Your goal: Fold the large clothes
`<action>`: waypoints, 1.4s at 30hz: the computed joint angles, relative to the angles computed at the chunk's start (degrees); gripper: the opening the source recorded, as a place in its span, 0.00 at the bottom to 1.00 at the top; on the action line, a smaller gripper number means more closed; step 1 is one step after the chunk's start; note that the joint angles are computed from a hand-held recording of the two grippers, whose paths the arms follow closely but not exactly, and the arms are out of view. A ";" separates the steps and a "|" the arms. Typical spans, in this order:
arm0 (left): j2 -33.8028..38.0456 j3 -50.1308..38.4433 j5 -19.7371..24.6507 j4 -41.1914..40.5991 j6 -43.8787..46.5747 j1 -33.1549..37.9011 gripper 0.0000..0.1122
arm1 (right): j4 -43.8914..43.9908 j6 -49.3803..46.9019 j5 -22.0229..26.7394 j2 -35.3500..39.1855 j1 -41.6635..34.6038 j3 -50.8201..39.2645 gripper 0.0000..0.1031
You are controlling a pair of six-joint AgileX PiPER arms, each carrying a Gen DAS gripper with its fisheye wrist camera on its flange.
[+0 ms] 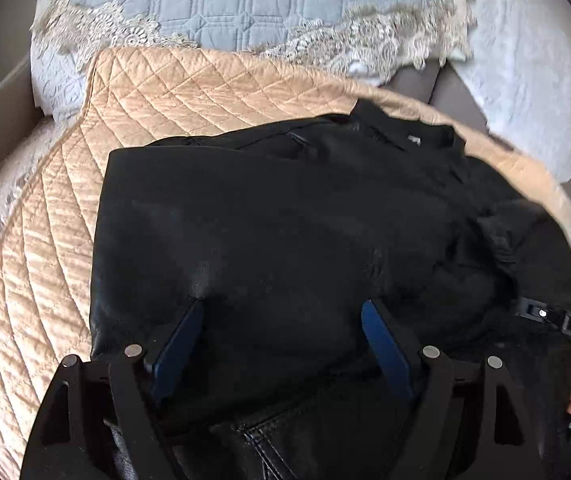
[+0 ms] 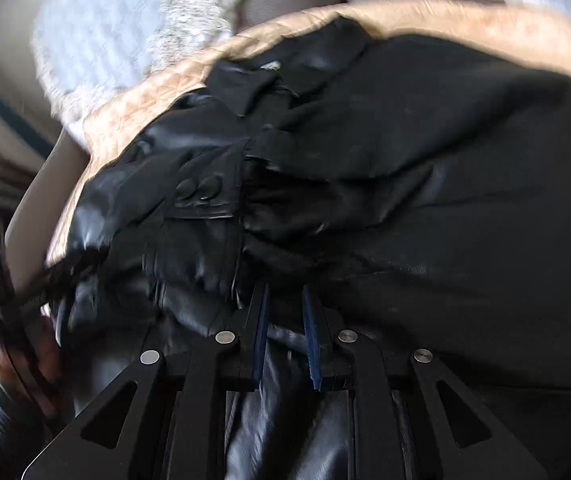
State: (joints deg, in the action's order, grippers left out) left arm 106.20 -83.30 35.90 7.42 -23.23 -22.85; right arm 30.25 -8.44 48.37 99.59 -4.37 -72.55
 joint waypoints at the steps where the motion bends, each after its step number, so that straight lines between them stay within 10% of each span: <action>1: -0.30 -0.50 0.83 0.39 0.20 -0.32 0.73 | 1.87 -2.04 0.53 -1.47 -1.30 0.90 0.17; 7: -8.94 6.80 -2.90 -0.16 0.61 1.37 0.73 | 0.99 -6.62 -2.17 -14.94 -16.48 10.13 0.17; 14: -6.10 8.49 -1.02 6.58 -5.93 2.85 0.73 | -2.62 -5.40 -3.73 -13.28 -32.38 16.16 0.02; 26: -9.07 9.46 4.01 11.65 -9.59 -1.11 0.72 | -11.30 0.99 -1.31 -21.35 -23.61 18.29 0.26; 34: -30.78 26.06 4.03 16.50 -18.41 -12.51 0.72 | -29.47 22.27 5.81 -42.91 -2.37 23.93 0.42; 42: -34.79 32.68 6.02 17.39 -25.65 -23.43 0.72 | -33.89 42.37 14.31 -54.12 15.97 33.49 0.47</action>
